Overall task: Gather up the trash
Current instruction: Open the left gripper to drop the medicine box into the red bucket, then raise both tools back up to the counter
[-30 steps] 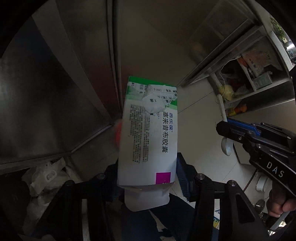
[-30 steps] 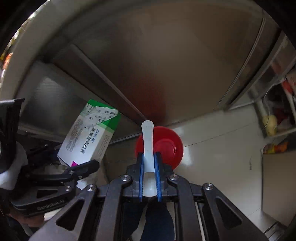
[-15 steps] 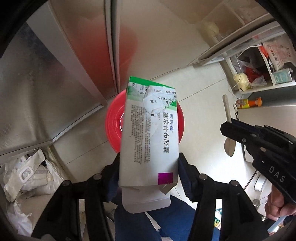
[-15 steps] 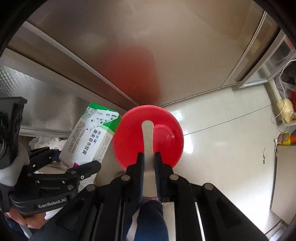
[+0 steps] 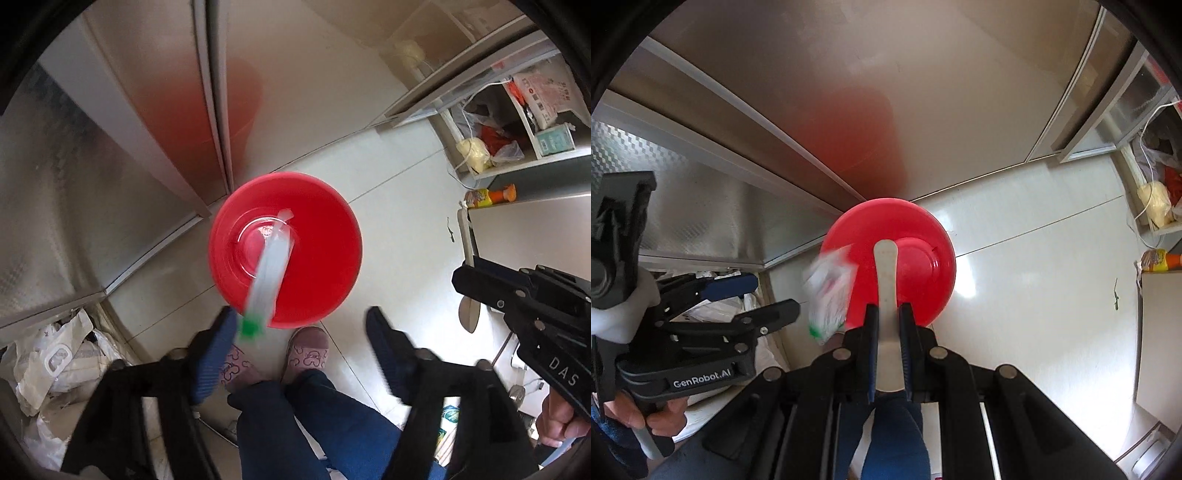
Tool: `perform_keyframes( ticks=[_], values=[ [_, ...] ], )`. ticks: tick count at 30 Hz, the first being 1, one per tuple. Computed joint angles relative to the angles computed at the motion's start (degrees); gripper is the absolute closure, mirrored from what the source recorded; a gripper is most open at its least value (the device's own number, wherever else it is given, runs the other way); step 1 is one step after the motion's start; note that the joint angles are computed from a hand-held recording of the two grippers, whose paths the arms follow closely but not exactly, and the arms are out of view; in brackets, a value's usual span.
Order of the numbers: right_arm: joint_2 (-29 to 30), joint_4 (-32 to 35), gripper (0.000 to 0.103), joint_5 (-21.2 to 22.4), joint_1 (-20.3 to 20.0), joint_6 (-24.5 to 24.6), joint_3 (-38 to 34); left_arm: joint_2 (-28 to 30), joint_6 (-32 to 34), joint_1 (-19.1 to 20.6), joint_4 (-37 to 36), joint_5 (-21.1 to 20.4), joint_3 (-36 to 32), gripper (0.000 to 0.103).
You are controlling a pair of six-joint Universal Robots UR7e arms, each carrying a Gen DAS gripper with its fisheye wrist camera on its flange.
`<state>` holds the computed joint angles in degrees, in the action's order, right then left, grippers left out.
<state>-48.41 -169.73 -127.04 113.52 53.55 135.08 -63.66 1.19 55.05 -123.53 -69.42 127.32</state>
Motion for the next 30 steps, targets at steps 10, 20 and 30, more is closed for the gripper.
perform_keyframes(
  ticks=[10, 20, 30],
  values=[
    [-1.15, 4.42, 0.093, 0.06, 1.99, -0.17, -1.85, -4.19, 0.62, -0.70, 2.59, 1.22, -0.29, 0.017],
    [2.47, 5.80, 0.093, 0.32, 1.31, -2.87, -5.51, -5.29, -0.59, 2.02, 4.07, 4.79, -1.94, 0.017],
    [5.23, 7.07, 0.084, 0.11, 1.19, -4.25, -8.21, -7.12, -0.73, 2.23, 4.01, 8.12, -1.59, 0.017]
  ],
)
